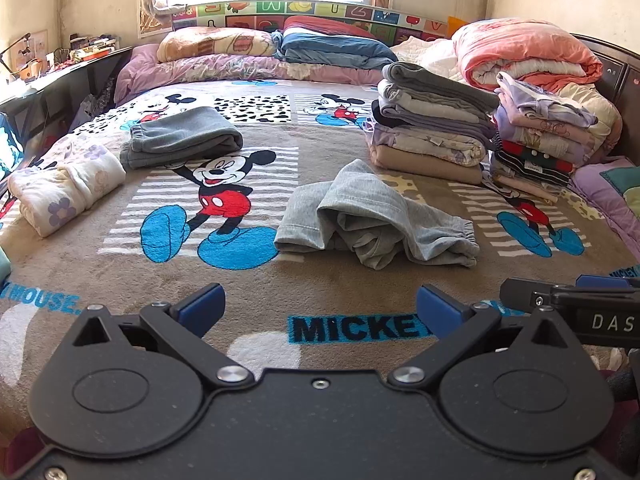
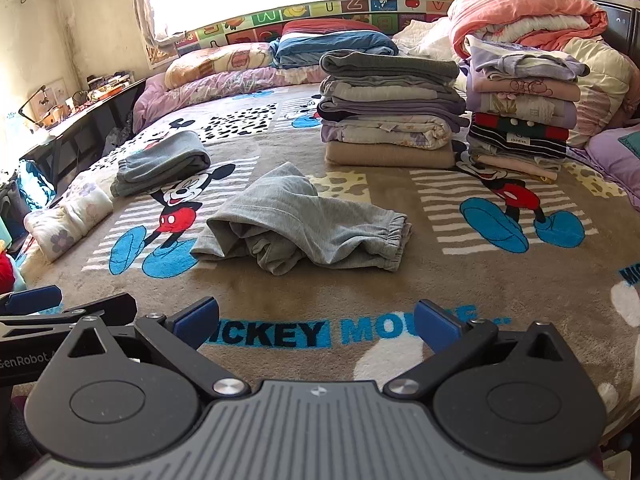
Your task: Fold clothes
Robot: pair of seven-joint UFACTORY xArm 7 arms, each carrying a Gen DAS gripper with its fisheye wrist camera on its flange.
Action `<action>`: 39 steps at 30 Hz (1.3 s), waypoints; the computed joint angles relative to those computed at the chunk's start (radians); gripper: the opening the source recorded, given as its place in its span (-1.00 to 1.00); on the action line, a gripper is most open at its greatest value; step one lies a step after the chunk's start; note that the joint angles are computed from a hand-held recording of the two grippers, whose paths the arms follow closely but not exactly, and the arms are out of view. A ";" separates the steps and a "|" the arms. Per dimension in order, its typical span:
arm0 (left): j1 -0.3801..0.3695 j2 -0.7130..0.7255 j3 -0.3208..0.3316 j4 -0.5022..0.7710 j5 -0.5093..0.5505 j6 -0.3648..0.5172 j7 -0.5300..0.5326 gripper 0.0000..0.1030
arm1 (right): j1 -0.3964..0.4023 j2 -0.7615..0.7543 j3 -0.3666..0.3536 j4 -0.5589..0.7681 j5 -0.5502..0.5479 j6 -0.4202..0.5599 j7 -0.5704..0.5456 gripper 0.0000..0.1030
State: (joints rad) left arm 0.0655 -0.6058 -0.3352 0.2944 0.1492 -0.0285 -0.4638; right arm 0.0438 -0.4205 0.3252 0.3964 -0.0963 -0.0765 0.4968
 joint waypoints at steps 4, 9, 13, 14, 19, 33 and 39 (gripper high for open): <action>0.005 0.004 -0.003 0.000 0.002 -0.008 -0.001 1.00 | -0.007 0.000 0.007 0.000 -0.003 -0.003 0.002 1.00; 0.012 0.006 -0.010 -0.001 0.002 -0.014 -0.001 1.00 | -0.012 0.000 0.012 0.000 -0.004 -0.005 0.002 1.00; 0.016 0.009 -0.014 0.000 0.001 -0.017 -0.002 1.00 | -0.005 0.003 0.004 0.004 -0.005 -0.001 -0.002 1.00; 0.016 0.010 -0.013 0.000 0.001 -0.017 -0.001 1.00 | -0.008 0.006 0.007 0.005 -0.005 -0.003 -0.002 1.00; 0.020 0.013 -0.016 0.001 -0.001 -0.019 -0.002 1.00 | -0.010 0.011 0.009 0.005 -0.005 -0.008 -0.002 1.00; 0.050 0.049 -0.049 0.020 0.009 -0.023 -0.013 1.00 | 0.043 0.042 -0.049 0.005 0.016 -0.030 -0.029 1.00; 0.069 0.076 -0.071 0.032 0.018 -0.025 -0.024 1.00 | 0.086 0.075 -0.098 0.005 0.037 -0.057 -0.055 1.00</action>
State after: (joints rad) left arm 0.1344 -0.5296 -0.4065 0.3259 0.1674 -0.0532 -0.4874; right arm 0.1296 -0.3452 0.2274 0.4016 -0.0590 -0.1340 0.4421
